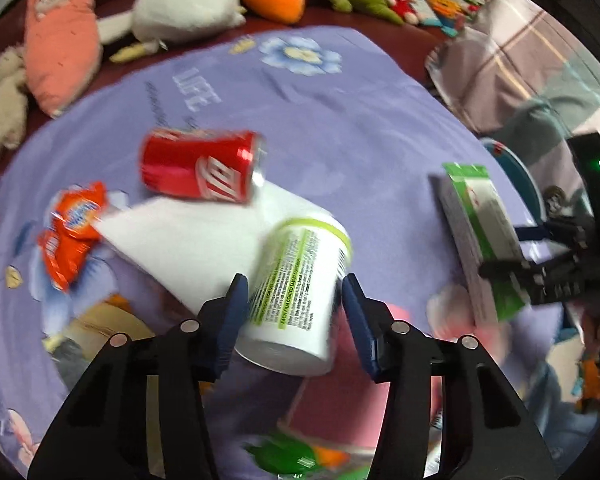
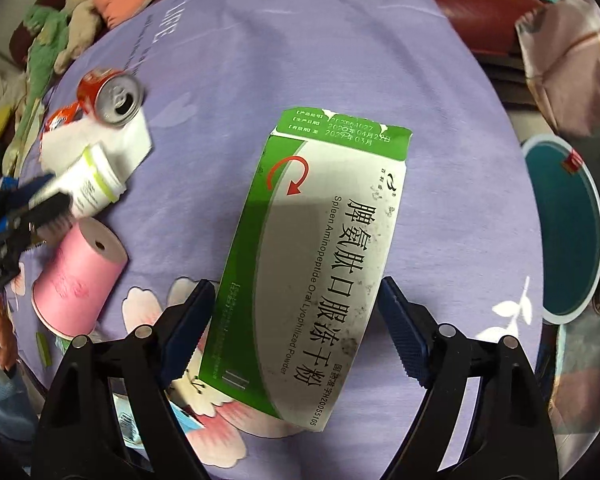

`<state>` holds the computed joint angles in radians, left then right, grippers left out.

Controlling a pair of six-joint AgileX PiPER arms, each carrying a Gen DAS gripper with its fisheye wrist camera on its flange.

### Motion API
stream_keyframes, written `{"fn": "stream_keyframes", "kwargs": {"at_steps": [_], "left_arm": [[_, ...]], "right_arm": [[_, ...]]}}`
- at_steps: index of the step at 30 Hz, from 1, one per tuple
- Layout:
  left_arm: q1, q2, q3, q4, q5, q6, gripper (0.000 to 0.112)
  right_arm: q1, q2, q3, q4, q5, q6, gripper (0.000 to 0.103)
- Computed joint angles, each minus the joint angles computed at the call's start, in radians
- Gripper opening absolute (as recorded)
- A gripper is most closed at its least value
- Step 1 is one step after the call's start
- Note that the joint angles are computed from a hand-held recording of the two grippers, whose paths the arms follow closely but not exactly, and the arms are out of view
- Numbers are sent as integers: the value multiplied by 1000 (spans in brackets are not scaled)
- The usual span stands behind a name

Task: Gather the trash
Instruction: 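Grasp the white pill bottle with the left tool while the right tool grasps the medicine box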

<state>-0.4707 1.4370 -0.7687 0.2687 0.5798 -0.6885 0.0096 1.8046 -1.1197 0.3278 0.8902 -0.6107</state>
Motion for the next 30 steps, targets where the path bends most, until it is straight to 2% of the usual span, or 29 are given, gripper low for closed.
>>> {"fn": "stream_keyframes", "kwargs": {"at_steps": [2, 5, 9, 14, 16, 17, 20, 22, 26, 30], "left_arm": [[-24, 18, -14, 20, 27, -17, 50], [-3, 40, -41, -60, 50, 84, 52], [-12, 133, -114, -9, 124, 77, 71], [2, 234, -188, -21, 155, 126, 71], [-8, 266, -204, -17, 156, 124, 64], [-4, 264, -197, -46, 131, 138, 51], [-47, 254, -206, 49, 155, 10, 51], [-35, 211, -192, 39, 132, -30, 51], [-48, 111, -171, 92, 115, -166, 51], [-75, 71, -196, 101, 93, -231, 51]], "right_arm": [[9, 16, -16, 7, 4, 13, 79], [19, 34, -25, 26, 11, 14, 79], [15, 59, -57, 43, 46, -2, 79], [-4, 92, -97, 65, 91, -30, 79], [-13, 106, -115, 79, 109, -37, 79], [-19, 114, -124, 88, 118, -42, 79], [-28, 131, -135, 104, 126, -50, 80], [-33, 140, -131, 118, 116, -63, 81], [-55, 104, -74, 185, 55, -162, 79], [-119, 93, -87, 262, 93, -220, 78]]}}
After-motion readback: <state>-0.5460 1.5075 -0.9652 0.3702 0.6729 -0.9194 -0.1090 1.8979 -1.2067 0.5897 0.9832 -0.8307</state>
